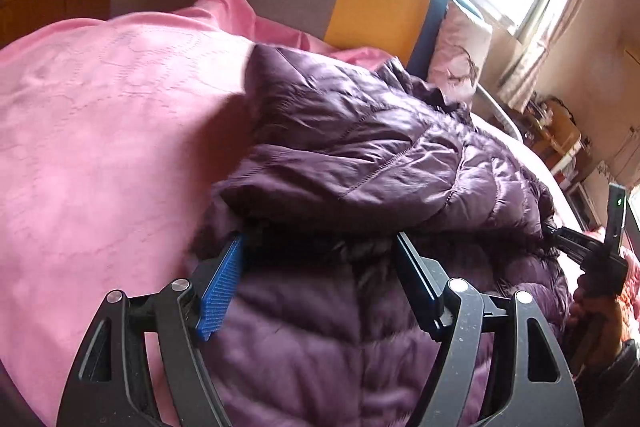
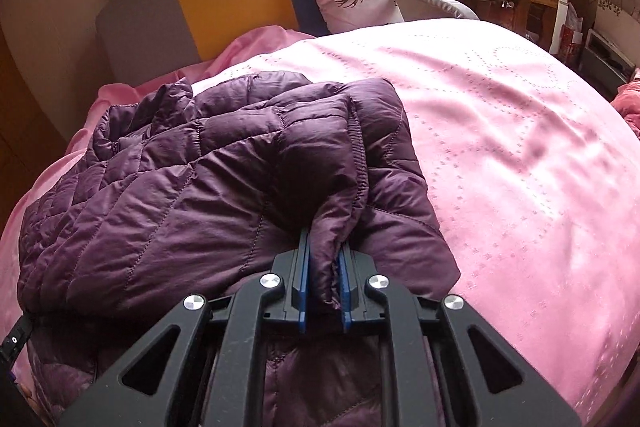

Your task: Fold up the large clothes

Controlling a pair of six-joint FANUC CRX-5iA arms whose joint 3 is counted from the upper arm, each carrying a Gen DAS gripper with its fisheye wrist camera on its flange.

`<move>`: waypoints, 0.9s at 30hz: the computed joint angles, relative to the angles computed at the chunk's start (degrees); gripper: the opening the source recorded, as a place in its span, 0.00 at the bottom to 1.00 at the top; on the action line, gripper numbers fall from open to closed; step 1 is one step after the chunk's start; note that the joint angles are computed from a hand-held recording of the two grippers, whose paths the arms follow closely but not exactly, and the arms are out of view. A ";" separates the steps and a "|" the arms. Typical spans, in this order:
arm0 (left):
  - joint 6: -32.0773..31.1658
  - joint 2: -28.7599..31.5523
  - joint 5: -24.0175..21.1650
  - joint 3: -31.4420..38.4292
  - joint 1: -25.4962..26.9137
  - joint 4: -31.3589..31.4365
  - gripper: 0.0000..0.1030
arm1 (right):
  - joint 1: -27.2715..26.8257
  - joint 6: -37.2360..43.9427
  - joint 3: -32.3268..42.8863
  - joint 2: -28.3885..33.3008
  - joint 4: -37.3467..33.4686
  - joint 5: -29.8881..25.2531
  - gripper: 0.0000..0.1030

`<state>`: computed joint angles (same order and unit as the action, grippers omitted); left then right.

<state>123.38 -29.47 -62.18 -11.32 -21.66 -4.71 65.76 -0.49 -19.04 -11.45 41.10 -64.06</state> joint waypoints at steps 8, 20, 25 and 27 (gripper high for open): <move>0.05 -3.92 3.55 -0.32 4.89 1.67 0.71 | 3.53 -2.90 0.02 -0.71 8.45 -3.71 0.56; -6.06 10.93 8.93 8.34 3.49 4.65 0.71 | -2.62 10.19 10.36 10.66 1.75 0.58 0.74; -11.45 15.62 6.36 8.07 5.78 8.01 0.71 | -3.01 9.62 6.08 9.16 0.84 3.32 0.76; -12.61 15.65 6.78 6.46 5.39 7.66 0.71 | -3.12 9.42 5.39 8.80 0.63 4.07 0.76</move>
